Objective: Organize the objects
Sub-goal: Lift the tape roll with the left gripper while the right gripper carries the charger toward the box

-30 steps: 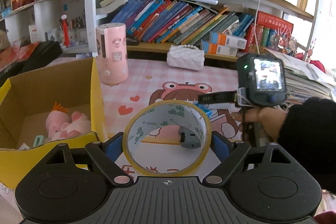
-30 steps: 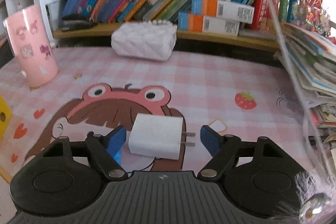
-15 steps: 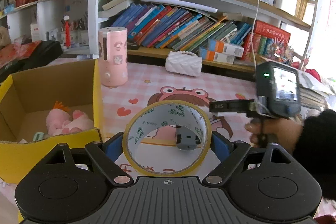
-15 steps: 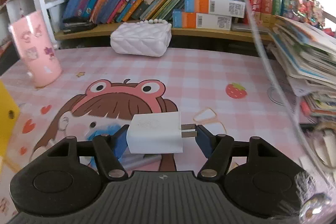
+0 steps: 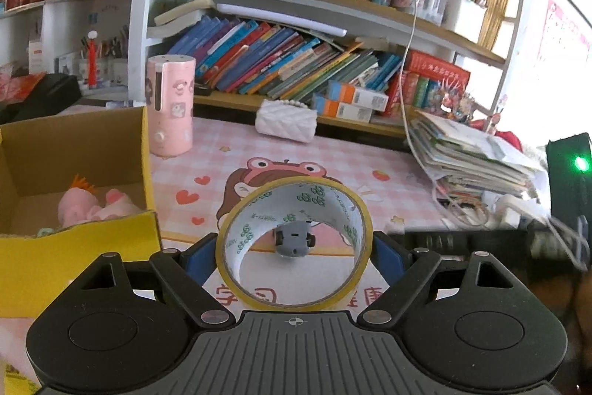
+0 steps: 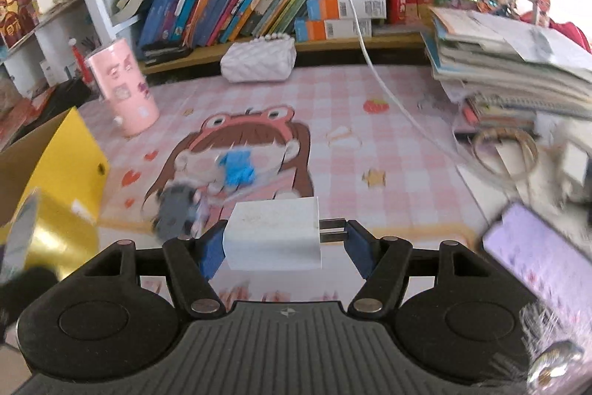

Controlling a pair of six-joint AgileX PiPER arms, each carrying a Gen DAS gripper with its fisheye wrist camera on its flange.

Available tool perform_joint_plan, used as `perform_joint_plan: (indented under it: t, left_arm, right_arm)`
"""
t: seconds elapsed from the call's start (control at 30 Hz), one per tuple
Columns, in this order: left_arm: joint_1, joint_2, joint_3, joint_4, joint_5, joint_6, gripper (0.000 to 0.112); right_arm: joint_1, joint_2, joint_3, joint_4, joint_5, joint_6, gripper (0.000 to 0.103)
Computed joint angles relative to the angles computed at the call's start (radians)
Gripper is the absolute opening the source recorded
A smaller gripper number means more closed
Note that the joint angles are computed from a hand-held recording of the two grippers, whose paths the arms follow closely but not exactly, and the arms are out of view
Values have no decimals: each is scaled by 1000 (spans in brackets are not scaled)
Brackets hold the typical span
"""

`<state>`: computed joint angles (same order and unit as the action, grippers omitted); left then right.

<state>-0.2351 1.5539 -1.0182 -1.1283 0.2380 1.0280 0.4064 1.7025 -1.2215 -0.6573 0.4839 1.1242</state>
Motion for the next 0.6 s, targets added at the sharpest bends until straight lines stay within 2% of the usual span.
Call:
perform_joint_plan:
  t: [0.13, 0.23, 0.43, 0.6]
  left_arm:
    - [60, -55, 60, -142, 53, 163, 87]
    - [121, -109, 111, -176, 97, 213, 87]
    - [299, -218, 203, -135, 204, 217, 87]
    - [483, -282, 257, -66, 312, 180, 87]
  right_arm:
    - [100, -48, 48, -55, 73, 95, 64]
    - [175, -61, 55, -80, 121, 150, 64]
    - [327, -48, 13, -122, 196, 214, 64]
    - [426, 5, -71, -100, 229, 173, 64]
